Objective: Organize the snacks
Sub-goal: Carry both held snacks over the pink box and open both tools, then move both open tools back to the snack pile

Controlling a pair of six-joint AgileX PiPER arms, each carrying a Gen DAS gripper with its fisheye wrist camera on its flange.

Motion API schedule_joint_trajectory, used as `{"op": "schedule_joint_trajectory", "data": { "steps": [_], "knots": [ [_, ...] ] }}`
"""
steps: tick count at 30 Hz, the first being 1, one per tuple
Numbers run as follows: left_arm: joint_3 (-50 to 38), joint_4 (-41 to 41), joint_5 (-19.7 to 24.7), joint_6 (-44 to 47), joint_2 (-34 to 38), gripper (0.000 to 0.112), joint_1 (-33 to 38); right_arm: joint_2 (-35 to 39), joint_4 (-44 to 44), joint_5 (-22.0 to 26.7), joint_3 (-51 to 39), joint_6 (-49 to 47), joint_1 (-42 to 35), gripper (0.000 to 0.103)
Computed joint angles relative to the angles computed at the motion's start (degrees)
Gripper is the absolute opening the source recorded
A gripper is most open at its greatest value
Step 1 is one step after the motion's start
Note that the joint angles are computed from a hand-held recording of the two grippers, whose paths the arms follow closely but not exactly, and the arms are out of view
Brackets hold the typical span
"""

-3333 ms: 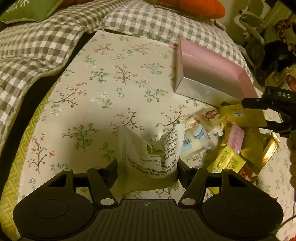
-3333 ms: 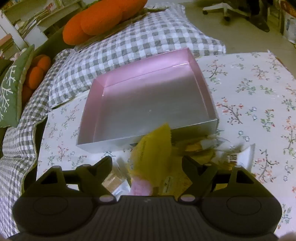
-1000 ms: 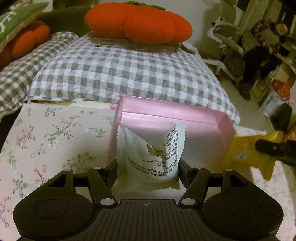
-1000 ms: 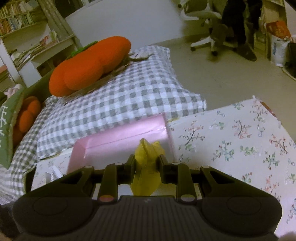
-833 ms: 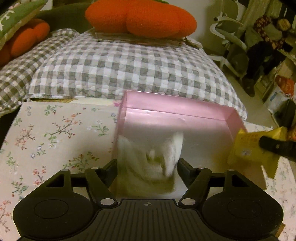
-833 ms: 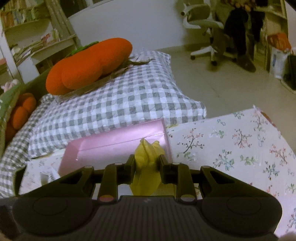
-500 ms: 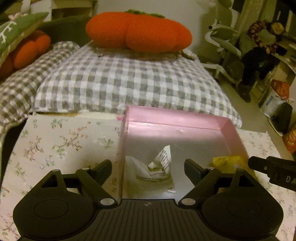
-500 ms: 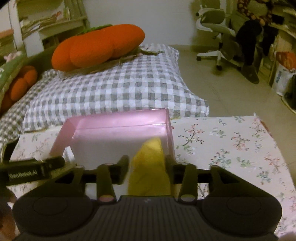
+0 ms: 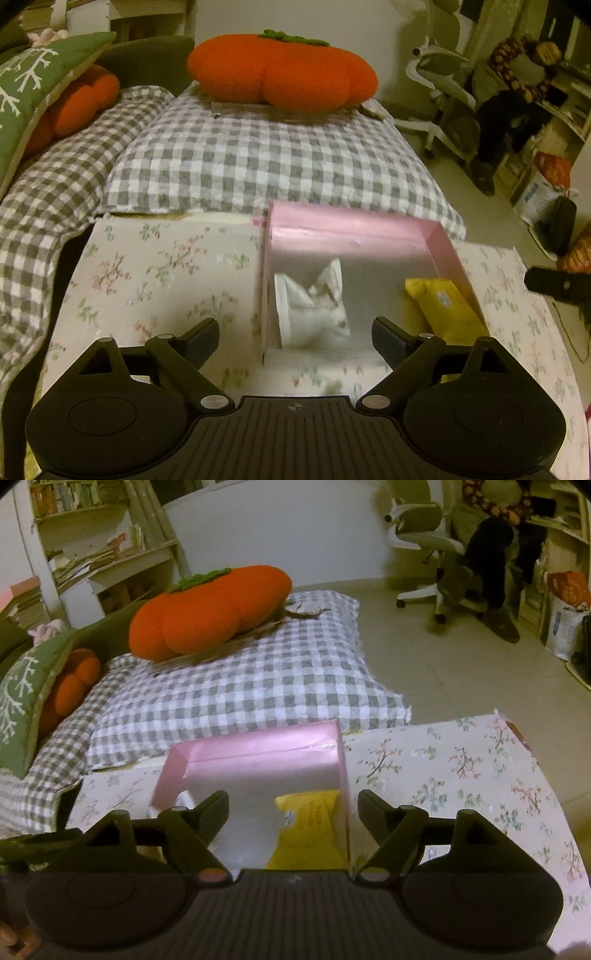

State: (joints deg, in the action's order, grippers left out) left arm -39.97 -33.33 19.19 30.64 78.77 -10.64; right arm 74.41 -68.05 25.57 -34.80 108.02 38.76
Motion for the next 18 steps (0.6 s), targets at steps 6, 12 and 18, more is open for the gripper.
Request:
{"op": "schedule_joint_trajectory", "data": {
  "steps": [6,12,18],
  "knots": [
    [5.51,5.18,4.84,-0.43,-7.23,0.091,1.51,-4.92,12.7,3.63,0.27,-8.67,5.54,0.088],
    [11.11,5.6,8.3,3.55,-11.4,0.092,3.08,-9.37,26.17,2.18,3.44,-14.61,6.24,0.089],
    [13.84,7.6,9.29,1.16,-13.41,0.092,-1.12,-10.27,30.9,1.76,5.38,-16.61,5.9,0.091]
  ]
}}
